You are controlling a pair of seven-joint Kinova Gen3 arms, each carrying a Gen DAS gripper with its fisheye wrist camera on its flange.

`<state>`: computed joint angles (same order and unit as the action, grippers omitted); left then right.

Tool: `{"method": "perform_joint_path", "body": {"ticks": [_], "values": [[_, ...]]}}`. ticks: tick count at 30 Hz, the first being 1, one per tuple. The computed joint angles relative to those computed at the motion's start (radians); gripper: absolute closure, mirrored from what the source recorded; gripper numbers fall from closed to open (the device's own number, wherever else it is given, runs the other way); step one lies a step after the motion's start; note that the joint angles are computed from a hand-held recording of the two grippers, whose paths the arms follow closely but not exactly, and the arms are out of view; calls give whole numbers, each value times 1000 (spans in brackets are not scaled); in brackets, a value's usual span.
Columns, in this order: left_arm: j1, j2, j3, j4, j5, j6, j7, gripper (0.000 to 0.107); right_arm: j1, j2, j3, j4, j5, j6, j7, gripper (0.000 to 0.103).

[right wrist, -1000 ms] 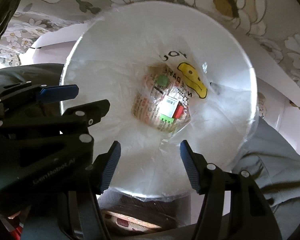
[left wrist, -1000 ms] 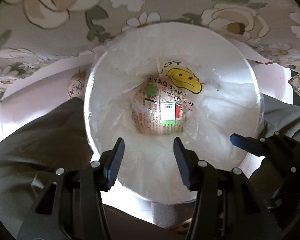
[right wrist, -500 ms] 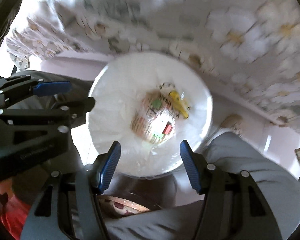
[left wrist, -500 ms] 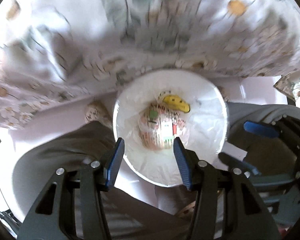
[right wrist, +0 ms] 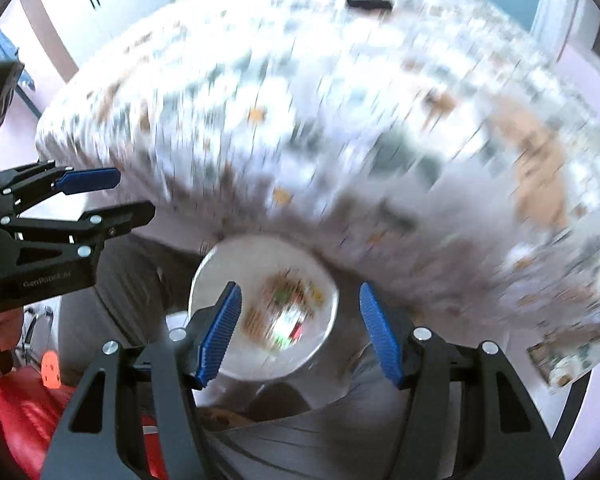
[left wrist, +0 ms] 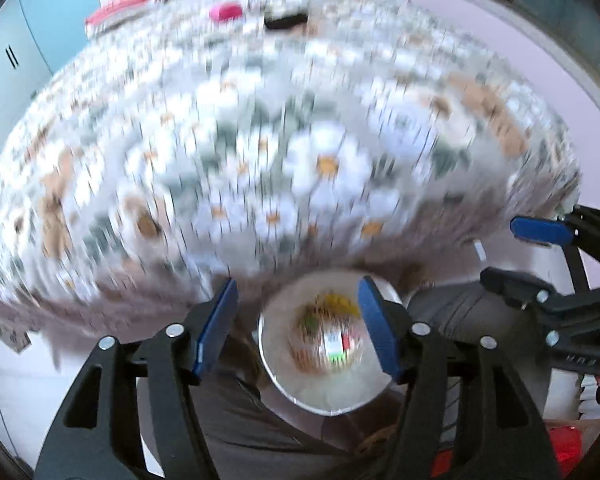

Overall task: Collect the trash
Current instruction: 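Move both open tools back over the bed toward the black cylinder and clear cup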

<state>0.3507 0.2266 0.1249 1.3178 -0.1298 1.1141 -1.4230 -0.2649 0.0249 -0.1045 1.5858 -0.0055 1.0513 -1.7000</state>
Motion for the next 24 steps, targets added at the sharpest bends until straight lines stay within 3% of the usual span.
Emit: {"method": "perform_joint_path", "body": {"ticks": [11,18,24], "values": [[22,21,0,-199,-49,-10,-68,34,33,-21,20,-188,54,17,26,33],[50,75,-19,-294,-99,-42,-115,27,39,45,36,-327,93,4,21,23],[39,183,-33,-453,-73,2,-197,27,69,135,56,-473,46,18,35,16]]}}
